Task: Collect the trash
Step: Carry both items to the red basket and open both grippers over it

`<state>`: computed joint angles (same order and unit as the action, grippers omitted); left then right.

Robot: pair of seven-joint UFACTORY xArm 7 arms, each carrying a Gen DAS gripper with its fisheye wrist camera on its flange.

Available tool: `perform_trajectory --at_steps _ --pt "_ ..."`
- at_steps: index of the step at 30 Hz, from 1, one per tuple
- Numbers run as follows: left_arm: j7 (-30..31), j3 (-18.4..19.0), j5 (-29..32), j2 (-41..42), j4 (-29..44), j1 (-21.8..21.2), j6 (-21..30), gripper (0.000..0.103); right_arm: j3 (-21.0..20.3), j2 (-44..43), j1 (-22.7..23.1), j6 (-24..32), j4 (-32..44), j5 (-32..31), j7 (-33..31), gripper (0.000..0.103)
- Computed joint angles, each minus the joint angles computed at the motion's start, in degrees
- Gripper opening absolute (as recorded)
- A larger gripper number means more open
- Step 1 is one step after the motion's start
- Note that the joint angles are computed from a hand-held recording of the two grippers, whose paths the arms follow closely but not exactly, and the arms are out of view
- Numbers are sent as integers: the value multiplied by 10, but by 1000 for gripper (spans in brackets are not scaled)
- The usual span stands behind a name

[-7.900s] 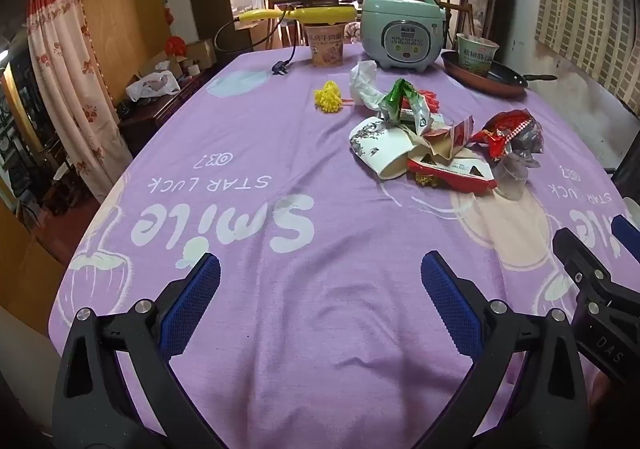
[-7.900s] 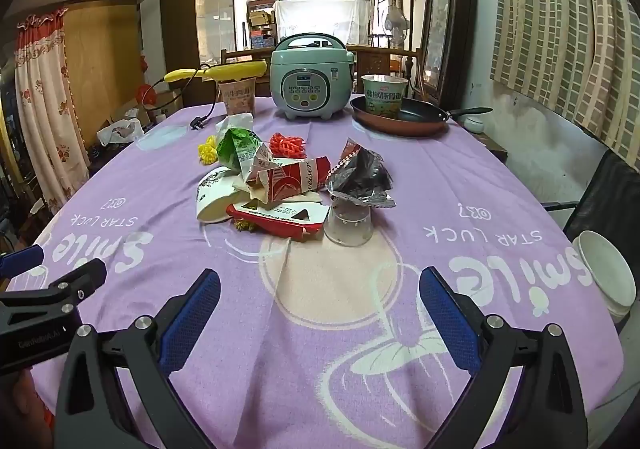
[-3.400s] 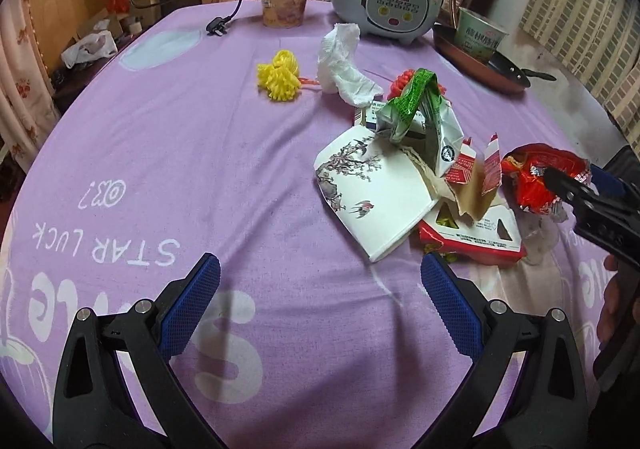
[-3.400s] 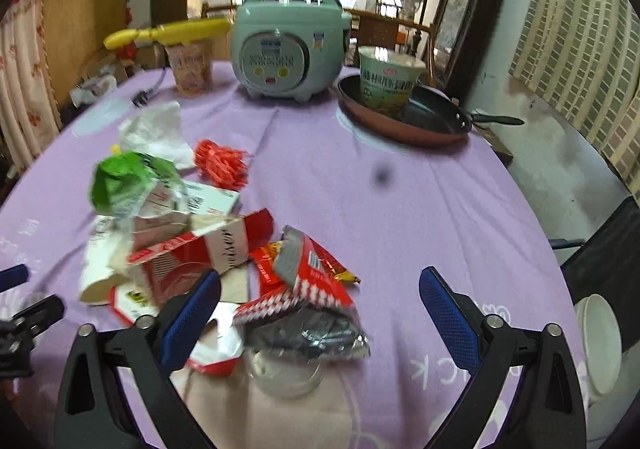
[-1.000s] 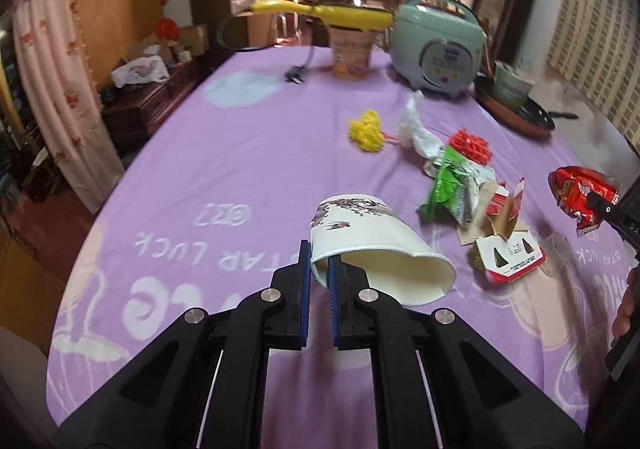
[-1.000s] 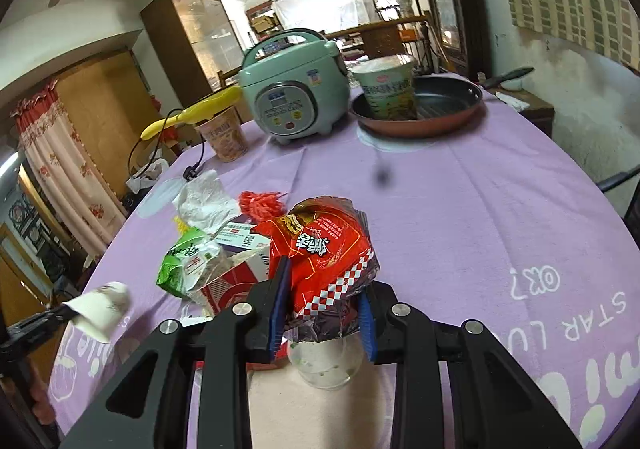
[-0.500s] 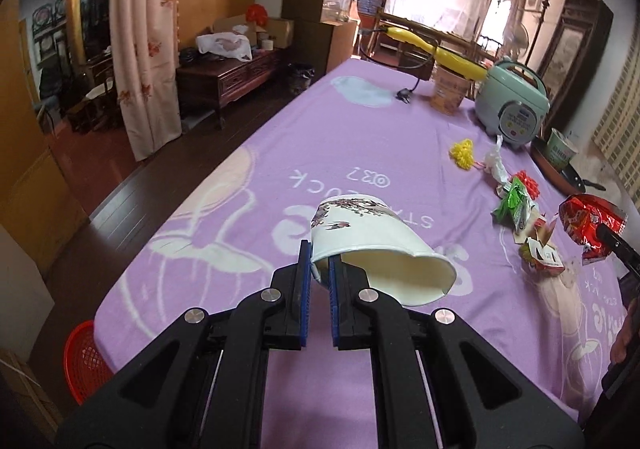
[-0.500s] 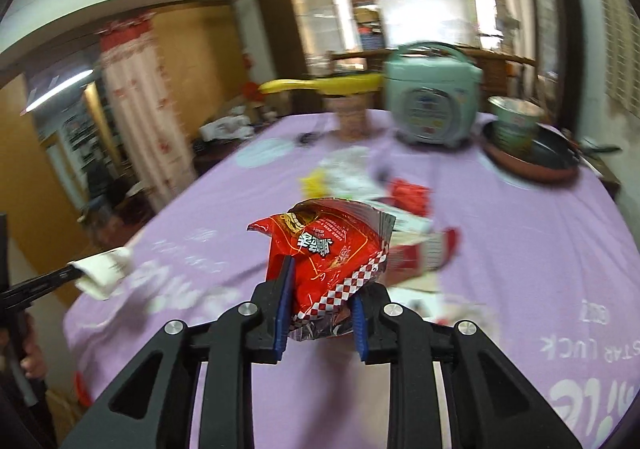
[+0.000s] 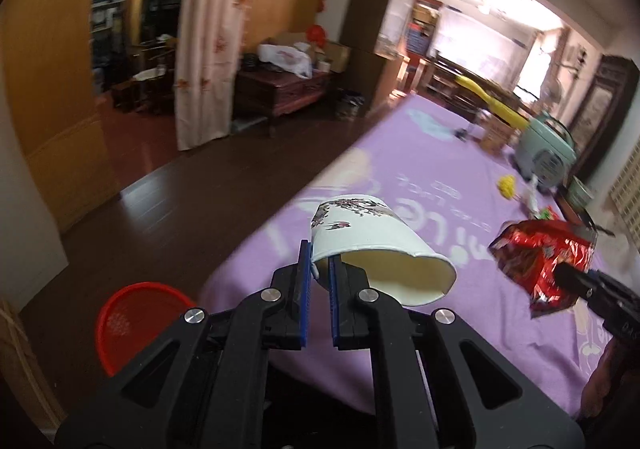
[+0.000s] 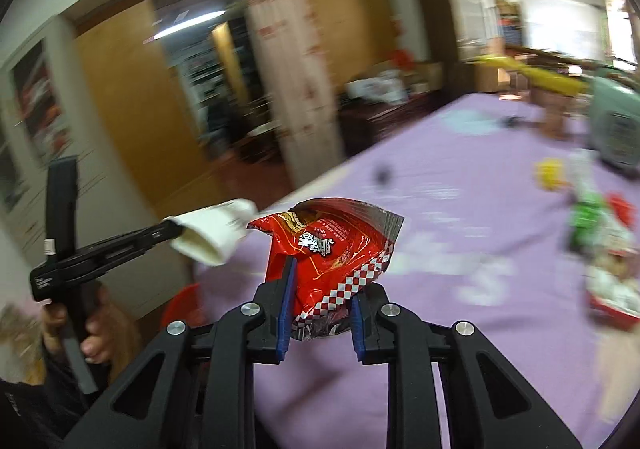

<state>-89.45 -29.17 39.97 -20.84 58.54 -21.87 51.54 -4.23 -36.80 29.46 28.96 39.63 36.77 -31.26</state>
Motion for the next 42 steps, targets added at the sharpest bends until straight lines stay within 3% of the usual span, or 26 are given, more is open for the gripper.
perform_trajectory --at_steps 4,9,15,17,20,26,33,37,41,42 --pt "-27 17 -64 -137 -113 -3 43 9 39 64 58 1 50 26 -4 24" --pt "-24 59 -174 -273 -261 -20 62 9 115 159 91 12 126 23 7 24" --pt "16 125 -282 -363 -421 -18 14 9 199 322 91 21 234 -49 95 24" --pt "36 128 -299 -368 -442 -7 12 9 213 373 88 28 267 -79 132 24" --pt "64 126 -317 -368 -456 9 26 9 228 459 95 46 332 -152 215 24" --pt "79 110 -331 -333 -457 30 46 9 231 571 116 103 436 -237 283 24" --pt "87 100 -314 -246 -425 43 50 9 224 645 131 139 491 -285 314 25" --pt "98 106 -302 -195 -411 46 25 14 214 667 136 137 509 -302 337 42" --pt "91 106 -296 -180 -402 46 39 14 222 666 124 130 503 -295 323 42" --pt "91 106 -294 -179 -399 45 44 19 226 655 117 125 488 -288 315 42"
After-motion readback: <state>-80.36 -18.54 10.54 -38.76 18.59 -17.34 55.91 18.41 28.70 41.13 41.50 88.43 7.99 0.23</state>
